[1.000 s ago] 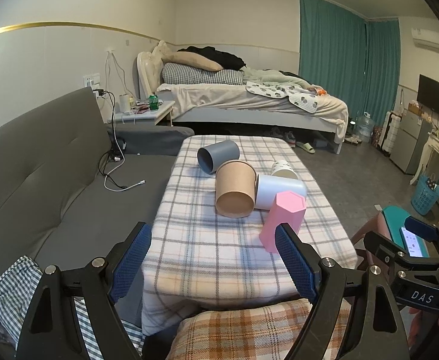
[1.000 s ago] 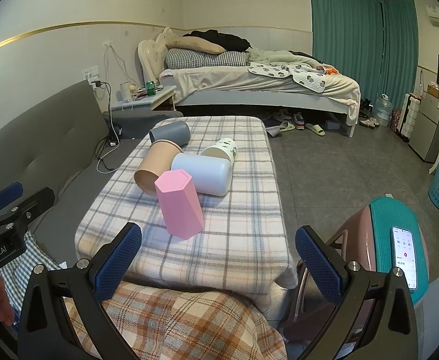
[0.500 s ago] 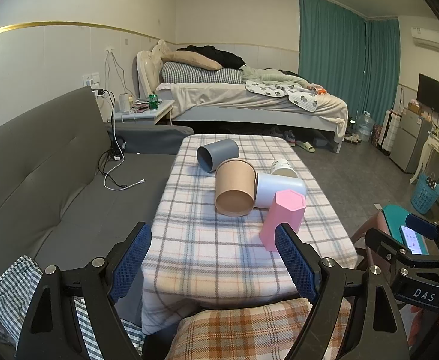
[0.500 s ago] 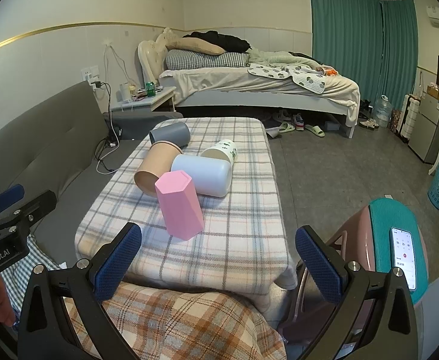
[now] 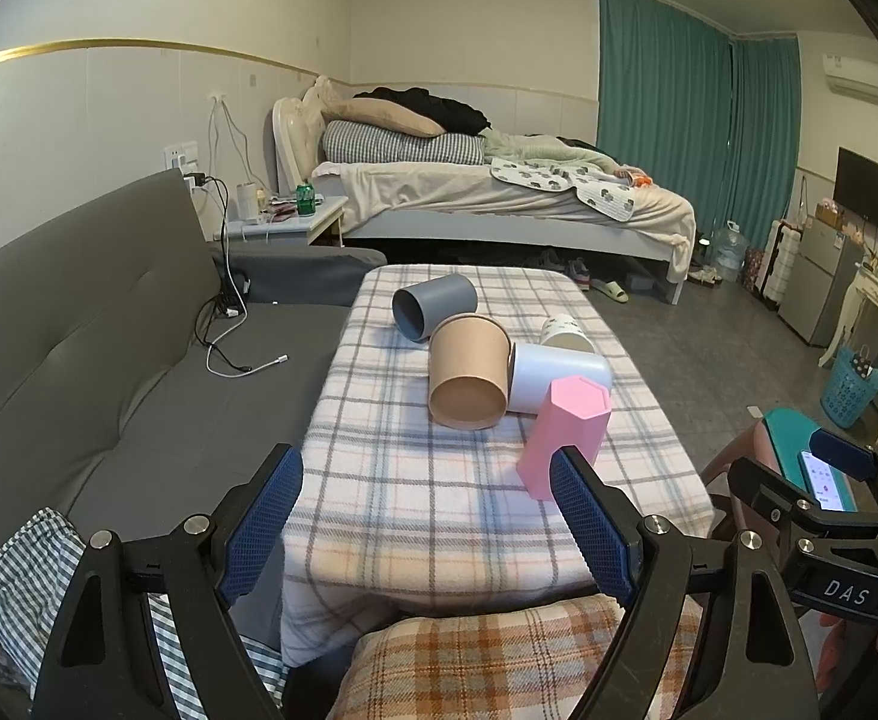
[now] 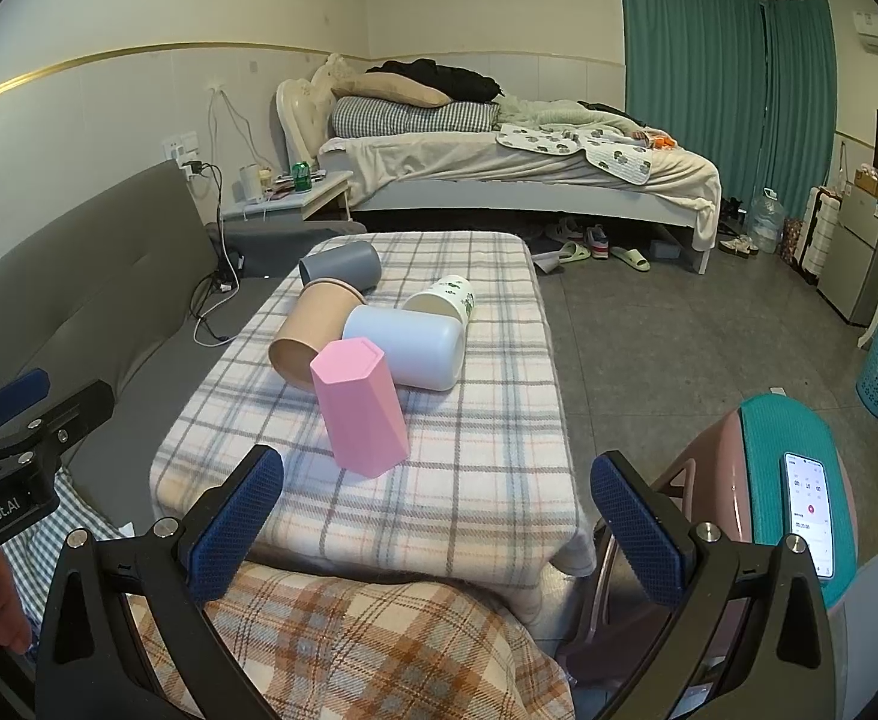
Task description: Flip cup upside down
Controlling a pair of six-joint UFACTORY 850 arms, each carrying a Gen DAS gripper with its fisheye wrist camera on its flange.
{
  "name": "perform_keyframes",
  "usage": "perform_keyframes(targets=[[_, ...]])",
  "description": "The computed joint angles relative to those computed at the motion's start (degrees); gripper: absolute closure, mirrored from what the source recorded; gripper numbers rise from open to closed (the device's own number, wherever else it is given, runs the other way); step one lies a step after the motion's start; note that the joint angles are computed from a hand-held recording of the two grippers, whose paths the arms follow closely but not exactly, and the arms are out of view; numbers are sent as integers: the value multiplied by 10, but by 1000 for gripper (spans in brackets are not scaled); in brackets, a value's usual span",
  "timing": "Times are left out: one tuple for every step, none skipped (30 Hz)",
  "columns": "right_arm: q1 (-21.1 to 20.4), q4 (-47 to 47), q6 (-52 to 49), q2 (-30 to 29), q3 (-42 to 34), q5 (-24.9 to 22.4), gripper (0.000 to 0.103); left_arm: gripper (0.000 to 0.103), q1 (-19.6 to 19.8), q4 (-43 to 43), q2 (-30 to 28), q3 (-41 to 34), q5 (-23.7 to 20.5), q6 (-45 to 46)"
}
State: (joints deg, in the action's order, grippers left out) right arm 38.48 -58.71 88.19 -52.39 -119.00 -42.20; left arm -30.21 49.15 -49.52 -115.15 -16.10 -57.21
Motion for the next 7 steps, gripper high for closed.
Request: perform_keyframes(targets=[[0, 0, 0, 0, 0, 0, 0, 16, 0, 3, 0, 1, 1, -3], [0, 1, 0, 0, 0, 1, 0, 16, 0, 5, 2, 4, 3, -6], [0, 1, -1, 0, 0, 1, 0, 16, 0, 4, 1, 2, 2, -5], [0, 2, -2, -1, -1, 0, 0, 16, 0, 3, 0, 2, 2, -4], [1, 2, -2, 0, 0, 0, 0, 16, -1, 3, 0, 0, -1, -5], [0, 2, -2, -1, -1, 0, 0, 16, 0, 3, 0, 1, 1, -3], [0, 3, -2, -1, -1, 1, 0, 16, 0, 1, 1, 2, 1, 0]])
